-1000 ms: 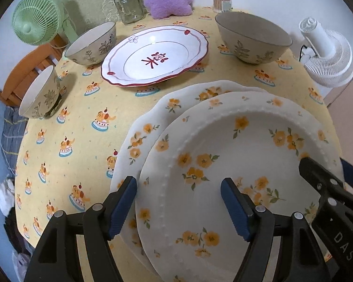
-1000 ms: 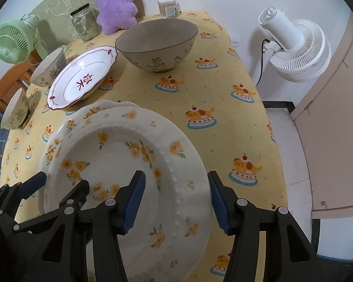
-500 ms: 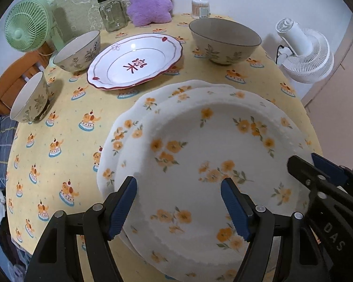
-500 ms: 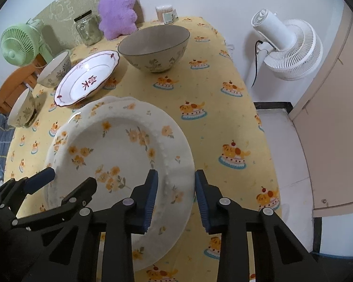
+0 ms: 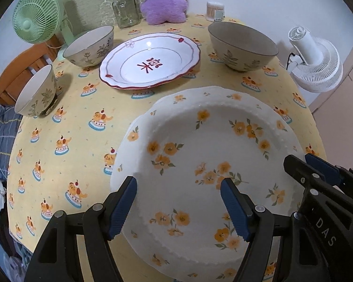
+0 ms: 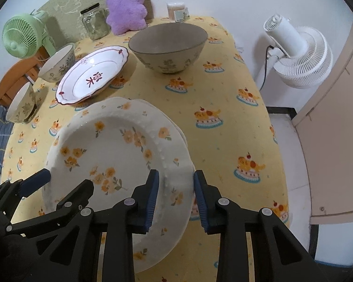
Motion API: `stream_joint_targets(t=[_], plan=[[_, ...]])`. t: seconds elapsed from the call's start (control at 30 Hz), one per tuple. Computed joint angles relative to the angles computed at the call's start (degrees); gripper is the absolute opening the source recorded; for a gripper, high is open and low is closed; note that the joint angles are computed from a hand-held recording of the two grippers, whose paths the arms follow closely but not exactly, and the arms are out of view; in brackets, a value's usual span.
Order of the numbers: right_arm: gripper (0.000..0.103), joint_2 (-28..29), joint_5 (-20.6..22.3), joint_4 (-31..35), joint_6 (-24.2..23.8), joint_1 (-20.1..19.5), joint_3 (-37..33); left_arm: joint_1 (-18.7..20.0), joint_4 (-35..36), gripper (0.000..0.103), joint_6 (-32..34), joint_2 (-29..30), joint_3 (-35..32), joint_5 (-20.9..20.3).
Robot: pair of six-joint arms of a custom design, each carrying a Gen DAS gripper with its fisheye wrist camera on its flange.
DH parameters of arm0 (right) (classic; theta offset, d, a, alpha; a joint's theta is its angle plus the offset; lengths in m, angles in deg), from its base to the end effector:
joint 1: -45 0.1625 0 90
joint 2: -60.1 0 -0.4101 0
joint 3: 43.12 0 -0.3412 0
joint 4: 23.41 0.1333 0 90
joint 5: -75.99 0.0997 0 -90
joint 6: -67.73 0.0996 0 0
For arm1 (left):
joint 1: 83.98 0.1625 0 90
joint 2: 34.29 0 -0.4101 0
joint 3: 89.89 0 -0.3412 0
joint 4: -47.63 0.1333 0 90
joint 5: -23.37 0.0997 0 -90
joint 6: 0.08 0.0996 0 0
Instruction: Organize plates and bowls
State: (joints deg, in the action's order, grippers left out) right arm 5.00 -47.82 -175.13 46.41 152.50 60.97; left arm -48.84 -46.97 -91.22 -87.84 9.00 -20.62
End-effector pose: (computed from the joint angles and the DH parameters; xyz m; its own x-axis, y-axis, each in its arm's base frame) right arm 0.2469 -0.5240 0.1826 -0.6659 -0.4620 0.5857 -0.5748 0.8183 -0.0079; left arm -0.3022 -0.4634 0.1322 -0.6192 -0.4527 -0.6417 -0.0281 0.8294 -0.5580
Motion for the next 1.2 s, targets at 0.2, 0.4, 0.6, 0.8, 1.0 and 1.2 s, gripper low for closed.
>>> stream_joint_targets(t=[0.2, 0.4, 0.6, 0.8, 1.0, 1.2], plan=[[0.034, 1.4, -0.1, -0.6, -0.5, 0.5, -0.7, 0.4, 0.8, 0.074, -0.7, -0.3, 0.0, 0.6], [0.034, 1.5, -0.5, -1.4, -0.9, 0.6, -0.4, 0.2, 1.2, 0.075, -1.8, -0.9, 0.5, 0.8], [0.048, 1.5, 0.4, -0.8, -0.6, 0.6, -0.5, 1.1, 4.9, 0.074, -8.5, -3.5, 1.9, 0.3], [0.050, 2.8, -2.8, -3.8, -1.6, 1.7, -0.5, 1.1, 4.2, 0.069, -6.9, -3.1, 2.1, 0.5], [0.050, 3.8, -5.6, -3.5, 0.0, 1.3, -1.9, 0.7, 6.1, 0.068, -6.2, -1.6, 0.7, -0.2], [0.050, 3.8, -5.6, -2.5, 0.8, 1.1, -1.8, 0.8, 8.6, 0.068, -5.9, -0.5, -0.8, -0.8]])
